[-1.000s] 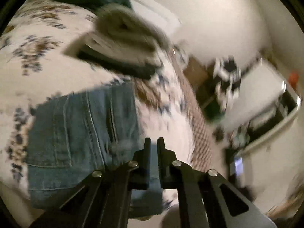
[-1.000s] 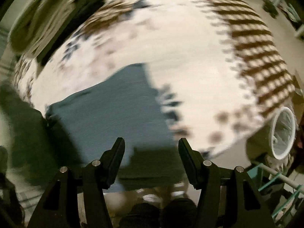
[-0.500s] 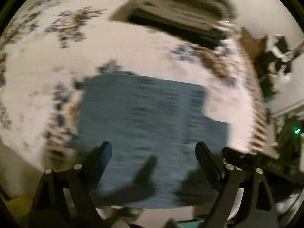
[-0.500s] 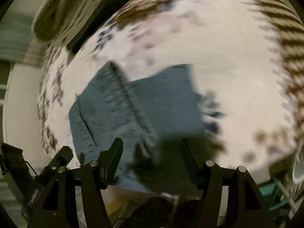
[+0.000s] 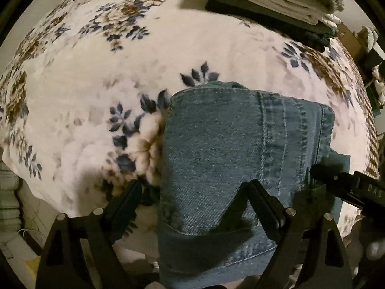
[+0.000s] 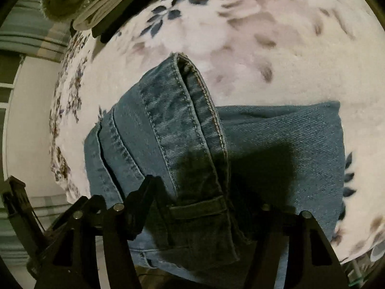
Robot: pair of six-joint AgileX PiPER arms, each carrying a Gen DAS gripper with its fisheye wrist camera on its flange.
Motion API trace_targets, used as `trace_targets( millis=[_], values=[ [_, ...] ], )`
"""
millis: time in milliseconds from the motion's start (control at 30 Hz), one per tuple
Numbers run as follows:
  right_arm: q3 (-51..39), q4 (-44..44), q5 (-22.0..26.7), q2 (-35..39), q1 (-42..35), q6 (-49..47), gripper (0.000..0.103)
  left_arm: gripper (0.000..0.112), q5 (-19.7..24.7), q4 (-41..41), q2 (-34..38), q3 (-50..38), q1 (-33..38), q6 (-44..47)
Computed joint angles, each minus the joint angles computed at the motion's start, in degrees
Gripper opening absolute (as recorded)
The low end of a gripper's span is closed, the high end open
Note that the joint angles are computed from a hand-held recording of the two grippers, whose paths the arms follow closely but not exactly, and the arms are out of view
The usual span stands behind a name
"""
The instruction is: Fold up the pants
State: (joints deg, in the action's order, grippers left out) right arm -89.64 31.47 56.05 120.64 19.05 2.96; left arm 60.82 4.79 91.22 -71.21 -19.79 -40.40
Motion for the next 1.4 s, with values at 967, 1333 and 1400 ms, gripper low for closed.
trace_targets(
  millis=[967, 1333, 1400],
  values=[
    [16.00, -0.14, 6.34, -22.36, -12.87, -5.67, 0.017, 0.089, 2.00, -3.29, 0.52, -4.45, 1.58, 1.79],
    [9.79, 2.81, 3.83, -6.34, -12.31, -9.02, 0.057, 0.089, 0.84, -3.96, 2.29, -1.56, 2.26, 3.98],
    [9.57, 4.41, 2.82, -4.47, -11.99, -9.90, 0.067, 0.089, 0.56, -3.90, 2.73, -1.75, 2.16, 3.95]
  ],
)
